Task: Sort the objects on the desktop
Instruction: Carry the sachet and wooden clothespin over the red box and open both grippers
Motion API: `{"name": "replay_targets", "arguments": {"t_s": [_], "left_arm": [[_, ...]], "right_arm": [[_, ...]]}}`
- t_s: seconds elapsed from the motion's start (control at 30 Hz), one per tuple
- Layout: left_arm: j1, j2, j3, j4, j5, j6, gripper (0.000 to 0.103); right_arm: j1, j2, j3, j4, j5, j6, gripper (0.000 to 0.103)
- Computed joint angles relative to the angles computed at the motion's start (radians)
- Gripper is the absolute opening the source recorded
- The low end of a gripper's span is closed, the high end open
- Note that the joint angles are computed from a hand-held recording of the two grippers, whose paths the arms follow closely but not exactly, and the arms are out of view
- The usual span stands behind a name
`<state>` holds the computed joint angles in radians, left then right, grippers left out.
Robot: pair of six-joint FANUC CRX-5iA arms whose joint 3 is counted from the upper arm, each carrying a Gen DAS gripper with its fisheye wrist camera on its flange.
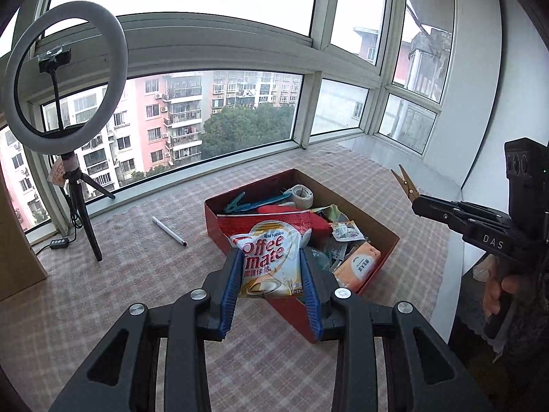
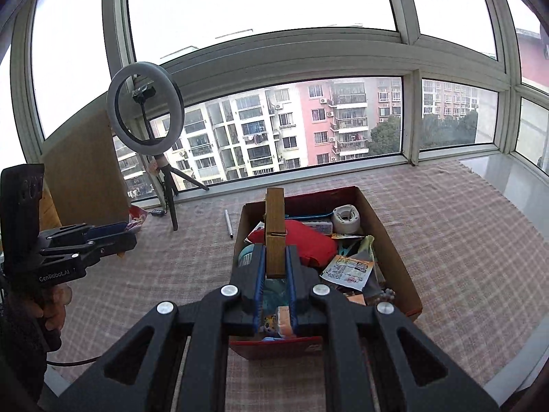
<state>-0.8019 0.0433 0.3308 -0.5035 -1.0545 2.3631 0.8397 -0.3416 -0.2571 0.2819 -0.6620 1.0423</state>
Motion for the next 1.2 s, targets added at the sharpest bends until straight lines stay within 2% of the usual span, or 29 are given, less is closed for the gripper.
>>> {"name": "replay_targets", "arguments": {"t_s": [0.43, 0.63, 0.93, 1.2], "left_arm": [[0.068, 0.188, 0.213, 0.089, 0.044, -0.134, 0.032], [0.098, 0.259, 0.285, 0.124, 0.036, -0.182, 0.032], [0.132, 0.339, 0.35, 0.175, 0.029, -0.235, 0.032], [0.151, 0.408, 0.425, 0.209, 0.019, -0.265, 0.034]], "right_arm": [[-0.142, 0.092, 0.097, -0.136, 0.031, 0.174, 0.012], [-0.178, 0.156, 0.156, -0.185, 0.026, 0.236, 0.012], [-0.204, 0.229, 0.211, -0.226, 0.016, 0.286, 0.012], [-0.227, 0.265, 0.226, -0.216, 0.018, 0.268, 0.012]]}}
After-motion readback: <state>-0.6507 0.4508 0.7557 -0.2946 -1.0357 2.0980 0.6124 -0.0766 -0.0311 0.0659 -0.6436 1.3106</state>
